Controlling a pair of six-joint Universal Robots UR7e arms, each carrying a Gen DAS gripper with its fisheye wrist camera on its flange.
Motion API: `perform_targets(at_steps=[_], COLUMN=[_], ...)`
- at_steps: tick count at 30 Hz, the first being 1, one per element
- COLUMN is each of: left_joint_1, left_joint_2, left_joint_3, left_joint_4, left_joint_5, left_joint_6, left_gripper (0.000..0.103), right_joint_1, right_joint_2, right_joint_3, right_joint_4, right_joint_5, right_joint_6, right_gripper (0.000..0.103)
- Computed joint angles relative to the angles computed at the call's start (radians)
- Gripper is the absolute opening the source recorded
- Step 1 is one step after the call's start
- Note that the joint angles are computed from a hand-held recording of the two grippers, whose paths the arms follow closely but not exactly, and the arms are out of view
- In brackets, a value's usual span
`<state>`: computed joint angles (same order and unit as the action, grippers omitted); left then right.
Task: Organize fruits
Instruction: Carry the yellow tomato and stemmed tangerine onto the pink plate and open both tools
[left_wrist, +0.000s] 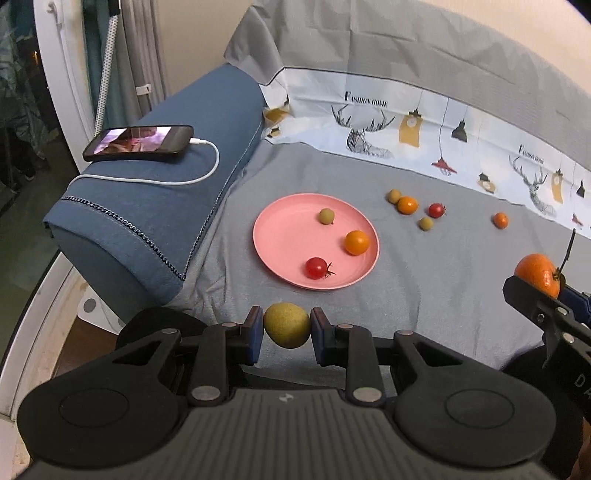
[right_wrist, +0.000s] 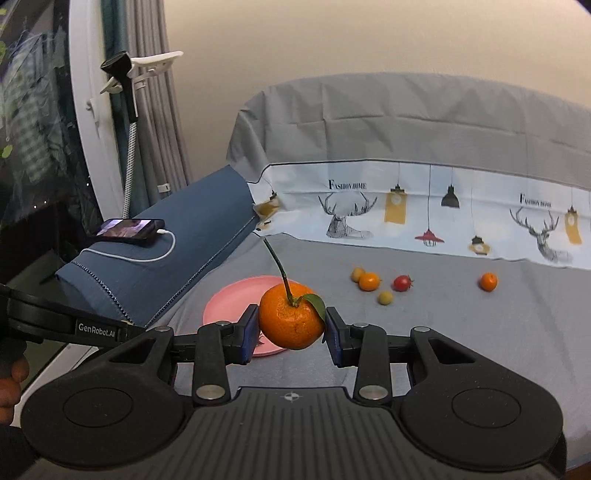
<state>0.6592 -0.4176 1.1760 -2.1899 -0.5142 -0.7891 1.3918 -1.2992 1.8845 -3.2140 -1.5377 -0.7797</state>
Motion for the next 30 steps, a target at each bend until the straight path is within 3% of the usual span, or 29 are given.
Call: perform_targets(at_steps=[11,30], left_joint_1=[-0.012,0.001], left_joint_2=[-0.030,-0.021], left_joint_3=[0.070,0.057], left_joint_4=[-0.097,-0.088], left_joint_5=[0.008,-0.003], left_joint_6=[0.024,0.031], left_gripper=[0.030,0.030], right_joint_1=[0.012,0.019], right_joint_2=[-0.014,0.014], right_joint_3=[0.033,0.003], right_joint_4=[-0.031,-0.002], right_joint_5=[-0.023,-0.061], right_joint_6=[-0.023,-0.014], right_gripper=[0.039,0.039])
